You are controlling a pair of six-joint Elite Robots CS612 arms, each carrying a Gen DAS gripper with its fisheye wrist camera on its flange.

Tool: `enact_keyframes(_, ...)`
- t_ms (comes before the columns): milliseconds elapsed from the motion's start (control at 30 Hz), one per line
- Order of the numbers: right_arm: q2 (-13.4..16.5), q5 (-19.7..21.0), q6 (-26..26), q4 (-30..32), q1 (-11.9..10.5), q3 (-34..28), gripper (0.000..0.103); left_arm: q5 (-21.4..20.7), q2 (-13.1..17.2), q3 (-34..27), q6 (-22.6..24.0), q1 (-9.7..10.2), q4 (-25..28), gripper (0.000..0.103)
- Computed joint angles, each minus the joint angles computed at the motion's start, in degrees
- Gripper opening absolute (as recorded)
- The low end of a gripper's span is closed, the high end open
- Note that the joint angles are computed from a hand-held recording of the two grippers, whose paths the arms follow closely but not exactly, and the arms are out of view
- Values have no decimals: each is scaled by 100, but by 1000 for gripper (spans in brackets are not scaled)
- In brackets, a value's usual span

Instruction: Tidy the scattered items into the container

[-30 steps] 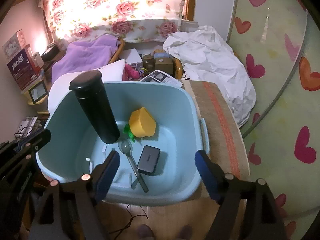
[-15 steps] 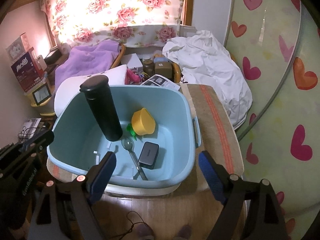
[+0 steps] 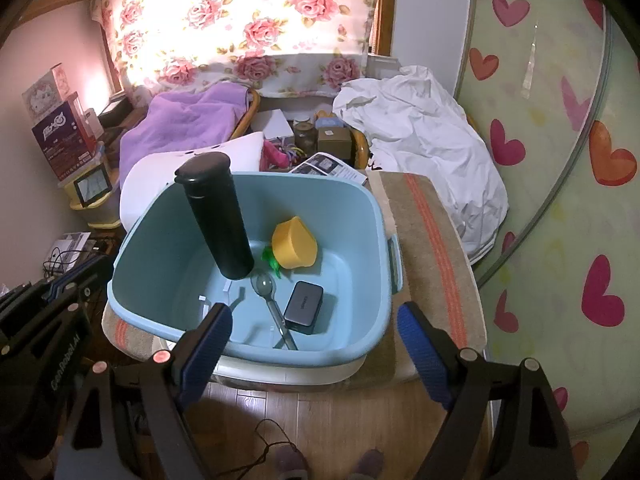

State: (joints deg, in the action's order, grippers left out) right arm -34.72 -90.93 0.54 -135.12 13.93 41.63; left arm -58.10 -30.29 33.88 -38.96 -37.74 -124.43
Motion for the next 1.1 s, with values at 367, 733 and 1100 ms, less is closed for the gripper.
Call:
enact_keyframes(367,-25,37,-15,-23,-25,37,88,71,-7,0,-57,-21,2,2)
enact_keyframes(733,-59,48,-40,-36,-24,91,88,82,-46,80,-32,-28,-78,2)
enact_keyframes(1100,-77,41,-26,20,-21,106,88,96,-17,25,-83,-42,-32,2)
